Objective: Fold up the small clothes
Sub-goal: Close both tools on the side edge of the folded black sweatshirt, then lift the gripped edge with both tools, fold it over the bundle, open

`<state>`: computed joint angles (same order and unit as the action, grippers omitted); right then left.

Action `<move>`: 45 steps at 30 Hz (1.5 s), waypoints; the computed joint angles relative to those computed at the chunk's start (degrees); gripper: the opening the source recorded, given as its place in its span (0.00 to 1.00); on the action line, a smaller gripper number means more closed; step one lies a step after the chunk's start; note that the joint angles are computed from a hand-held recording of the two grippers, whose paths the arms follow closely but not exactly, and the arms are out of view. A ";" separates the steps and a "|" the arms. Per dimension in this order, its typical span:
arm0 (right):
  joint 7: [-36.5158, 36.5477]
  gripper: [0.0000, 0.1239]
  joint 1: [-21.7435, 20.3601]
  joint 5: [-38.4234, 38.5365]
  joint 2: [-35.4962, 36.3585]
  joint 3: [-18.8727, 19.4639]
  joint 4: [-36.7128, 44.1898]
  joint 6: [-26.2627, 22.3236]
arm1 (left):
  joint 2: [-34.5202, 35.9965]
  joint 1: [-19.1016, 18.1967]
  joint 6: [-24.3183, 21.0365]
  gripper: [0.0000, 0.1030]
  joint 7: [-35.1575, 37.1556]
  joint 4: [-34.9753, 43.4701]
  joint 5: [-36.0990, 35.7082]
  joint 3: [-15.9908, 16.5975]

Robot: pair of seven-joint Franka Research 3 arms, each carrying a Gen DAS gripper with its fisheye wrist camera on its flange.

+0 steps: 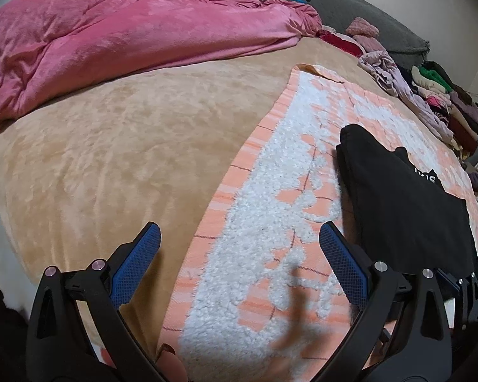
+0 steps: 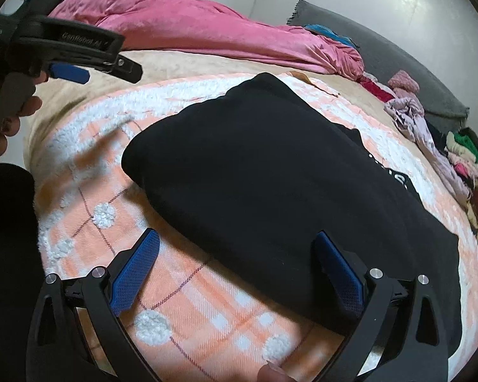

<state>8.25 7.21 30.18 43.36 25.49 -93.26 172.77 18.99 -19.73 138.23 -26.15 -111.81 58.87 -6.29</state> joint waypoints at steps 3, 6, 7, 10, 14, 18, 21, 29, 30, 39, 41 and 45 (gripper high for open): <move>0.72 0.79 0.88 -0.44 1.02 -0.59 1.47 0.23 | 0.80 0.24 0.40 0.91 1.05 0.92 -0.53 0.04; 0.43 0.79 1.22 -1.23 1.89 -0.17 2.15 2.06 | 1.40 0.27 0.76 0.91 1.98 1.89 -0.93 0.28; 0.16 0.78 1.06 -1.57 2.27 0.34 2.36 2.77 | 1.65 0.29 0.76 0.91 2.48 2.34 -1.16 0.35; 0.32 0.78 1.20 -3.03 3.19 0.88 2.99 4.25 | 2.55 0.20 0.73 0.91 3.98 3.99 -1.40 0.69; 0.84 0.78 0.35 -4.93 3.99 2.25 3.21 5.68 | 4.26 0.26 1.07 0.91 6.36 6.54 -2.34 1.14; 2.44 0.78 0.16 -6.23 4.45 2.40 3.97 5.18 | 5.85 0.33 2.11 0.91 8.49 8.68 -3.55 1.76; 3.79 0.75 -0.16 -6.43 5.04 2.75 5.04 4.99 | 7.11 0.27 2.49 0.91 10.33 10.47 -4.66 2.25; 1.01 0.19 -7.02 -2.50 5.95 10.05 5.88 -0.34 | 9.73 2.00 12.01 0.91 13.38 12.64 -7.72 3.65; -0.15 0.17 -7.66 -1.56 6.07 10.83 5.89 -0.65 | 10.14 2.81 18.21 0.91 11.87 11.97 -7.25 4.31; -2.99 0.12 -8.61 6.72 5.46 10.40 8.11 -7.89 | 19.00 7.61 31.64 0.87 23.63 19.33 -19.02 0.82; -3.21 0.12 -8.42 8.38 5.09 9.67 8.42 -9.49 | 21.43 8.76 29.76 0.78 28.51 22.69 -22.05 -1.26; -5.16 0.12 -8.12 12.06 3.91 8.75 7.62 -10.34 | 24.82 8.92 26.93 0.43 35.23 27.77 -26.55 -2.75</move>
